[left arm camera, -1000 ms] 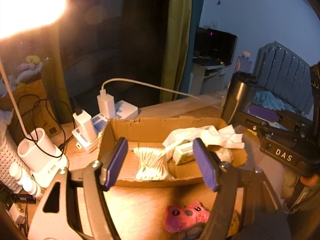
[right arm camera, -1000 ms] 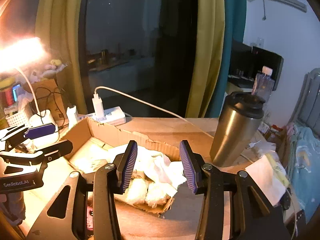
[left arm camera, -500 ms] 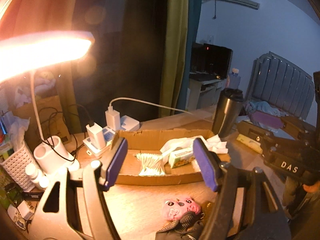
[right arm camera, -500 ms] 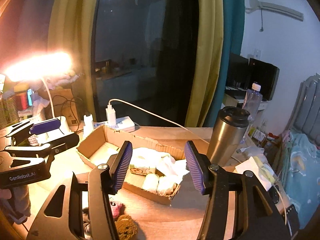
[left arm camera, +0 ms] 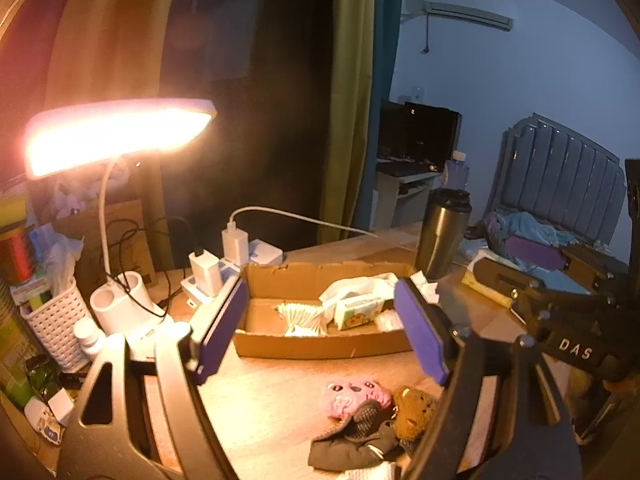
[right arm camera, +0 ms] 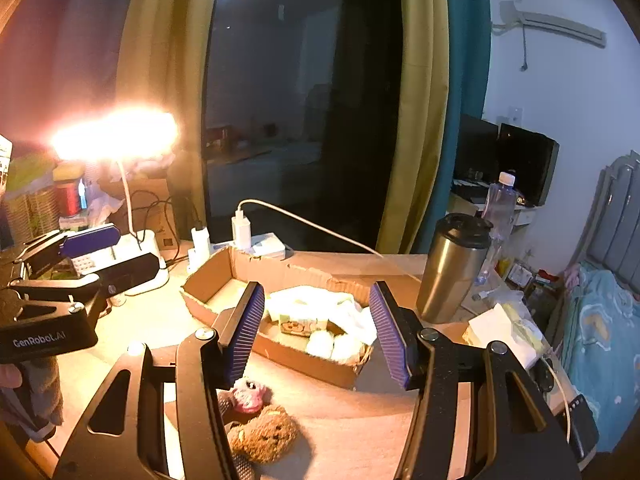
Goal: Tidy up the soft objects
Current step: 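Move both tools back over the brown teddy bear and black sock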
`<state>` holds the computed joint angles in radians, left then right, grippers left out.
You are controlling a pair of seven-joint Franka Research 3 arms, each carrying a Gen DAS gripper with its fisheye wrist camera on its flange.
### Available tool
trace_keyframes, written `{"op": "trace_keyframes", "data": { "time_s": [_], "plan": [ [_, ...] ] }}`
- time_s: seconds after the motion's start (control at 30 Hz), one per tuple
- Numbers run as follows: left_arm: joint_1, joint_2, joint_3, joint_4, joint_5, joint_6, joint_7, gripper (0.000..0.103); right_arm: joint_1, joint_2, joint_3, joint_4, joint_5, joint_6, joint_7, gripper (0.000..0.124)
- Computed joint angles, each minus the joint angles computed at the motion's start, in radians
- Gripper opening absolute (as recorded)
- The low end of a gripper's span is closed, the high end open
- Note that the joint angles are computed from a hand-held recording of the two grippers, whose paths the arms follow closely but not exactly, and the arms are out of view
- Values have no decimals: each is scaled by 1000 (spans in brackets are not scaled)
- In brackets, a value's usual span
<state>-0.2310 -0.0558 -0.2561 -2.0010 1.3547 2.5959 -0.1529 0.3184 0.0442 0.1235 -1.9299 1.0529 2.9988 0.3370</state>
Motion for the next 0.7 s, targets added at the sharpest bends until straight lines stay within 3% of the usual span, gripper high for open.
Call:
{"op": "trace_keyframes", "data": {
  "time_s": [0.5,0.7],
  "plan": [
    [-8,-48,-25,-120,-16,-26,-93,77,22,-39,-13,-113,21,-28,-33,58],
    [-7,-43,-24,-149,-16,-9,-122,77,25,-34,-17,-141,-20,-40,19,61]
  ]
}}
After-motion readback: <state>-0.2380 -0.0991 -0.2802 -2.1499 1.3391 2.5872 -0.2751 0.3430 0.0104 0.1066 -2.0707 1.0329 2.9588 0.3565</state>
